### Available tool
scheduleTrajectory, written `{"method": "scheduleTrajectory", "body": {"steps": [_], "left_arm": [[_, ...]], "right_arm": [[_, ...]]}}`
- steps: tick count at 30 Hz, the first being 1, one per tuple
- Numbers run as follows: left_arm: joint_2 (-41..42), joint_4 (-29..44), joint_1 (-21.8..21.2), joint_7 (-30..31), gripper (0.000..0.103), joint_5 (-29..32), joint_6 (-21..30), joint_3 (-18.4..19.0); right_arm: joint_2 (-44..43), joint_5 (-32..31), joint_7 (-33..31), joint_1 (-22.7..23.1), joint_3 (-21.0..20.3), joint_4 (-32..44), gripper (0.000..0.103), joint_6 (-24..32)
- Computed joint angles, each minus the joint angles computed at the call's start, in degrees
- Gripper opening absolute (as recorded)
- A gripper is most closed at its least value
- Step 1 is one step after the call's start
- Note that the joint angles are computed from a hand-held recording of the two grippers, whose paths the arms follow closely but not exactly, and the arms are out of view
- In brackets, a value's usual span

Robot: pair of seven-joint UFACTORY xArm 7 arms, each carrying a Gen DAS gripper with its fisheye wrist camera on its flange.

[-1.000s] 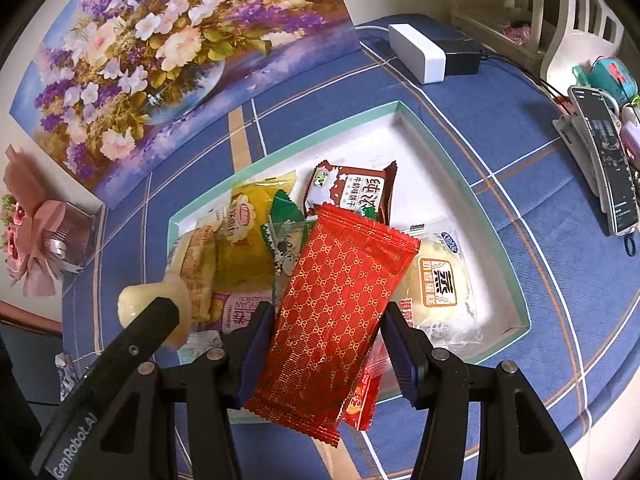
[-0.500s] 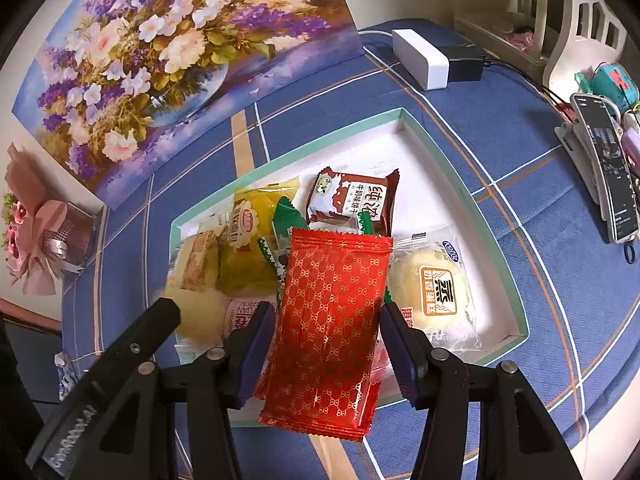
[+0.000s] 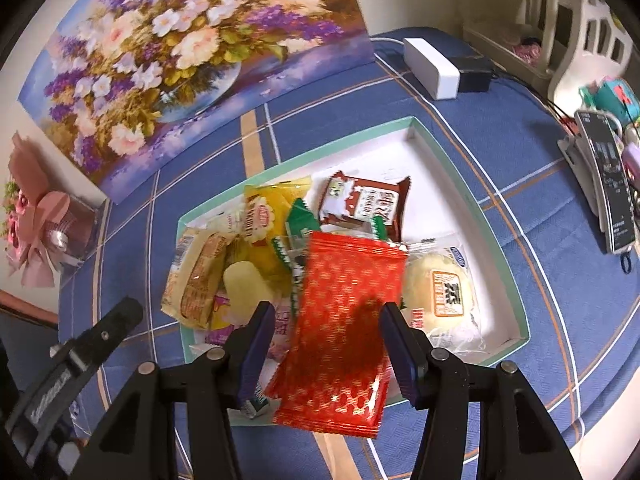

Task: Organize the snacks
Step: 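Open the left tool to drop the cream cake while the right tool releases the red packet, then withdraw both open tools back from the tray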

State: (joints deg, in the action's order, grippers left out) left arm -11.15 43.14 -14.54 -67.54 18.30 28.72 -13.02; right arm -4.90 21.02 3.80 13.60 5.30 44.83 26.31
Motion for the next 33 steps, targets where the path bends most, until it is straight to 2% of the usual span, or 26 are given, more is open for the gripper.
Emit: {"method": "scheduleTrajectory", "body": {"steps": [2, 5, 8, 11, 13, 18, 20, 21, 33], "left_arm": [[-0.7, -0.7, 0.6, -0.6, 0.054, 0.0, 1.9, 0.4], [-1.5, -0.9, 1.8, -1.5, 0.07, 1.7, 6.9, 0.3], [-2.3, -1.1, 2.6, -2.6, 0.073, 4.2, 11.0, 0.2], [-3.4, -1.7, 3.3, -4.0, 0.091, 6.5, 12.9, 0.0], [-4.3, -2.0, 3.6, -5.0, 0.091, 7.8, 13.9, -0.3], [-6.8, -2.8, 4.2, -7.4, 0.092, 10.8, 16.5, -1.4], [-7.8, -3.4, 4.2, -8.3, 0.095, 11.3, 16.8, -1.7], [-8.4, -3.8, 4.1, -8.8, 0.095, 11.4, 17.0, -2.0], [-15.7, -9.4, 2.0, -8.5, 0.095, 9.9, 20.6, -5.0]], "right_arm": [[0.1, -1.6, 0.6, 0.3, 0.6, 0.3, 0.058, 0.0], [0.3, -3.1, 1.0, 0.9, 1.2, 0.7, 0.059, -0.1], [0.2, -4.9, 2.2, 1.4, 1.7, 0.7, 0.07, -1.0], [0.0, -6.6, 2.9, 1.9, 2.0, 0.6, 0.073, -1.9], [0.0, -7.3, 3.4, 2.3, 2.2, 0.6, 0.08, -2.2], [-1.0, -8.8, 4.8, 2.9, 2.5, -0.4, 0.083, -3.7], [-1.5, -9.6, 5.7, 3.0, 2.6, -1.0, 0.093, -4.3], [-1.7, -9.8, 6.0, 3.1, 2.6, -1.2, 0.102, -4.5], [-9.3, -13.3, 9.1, 4.3, 2.9, -9.5, 0.103, -8.0]]}}
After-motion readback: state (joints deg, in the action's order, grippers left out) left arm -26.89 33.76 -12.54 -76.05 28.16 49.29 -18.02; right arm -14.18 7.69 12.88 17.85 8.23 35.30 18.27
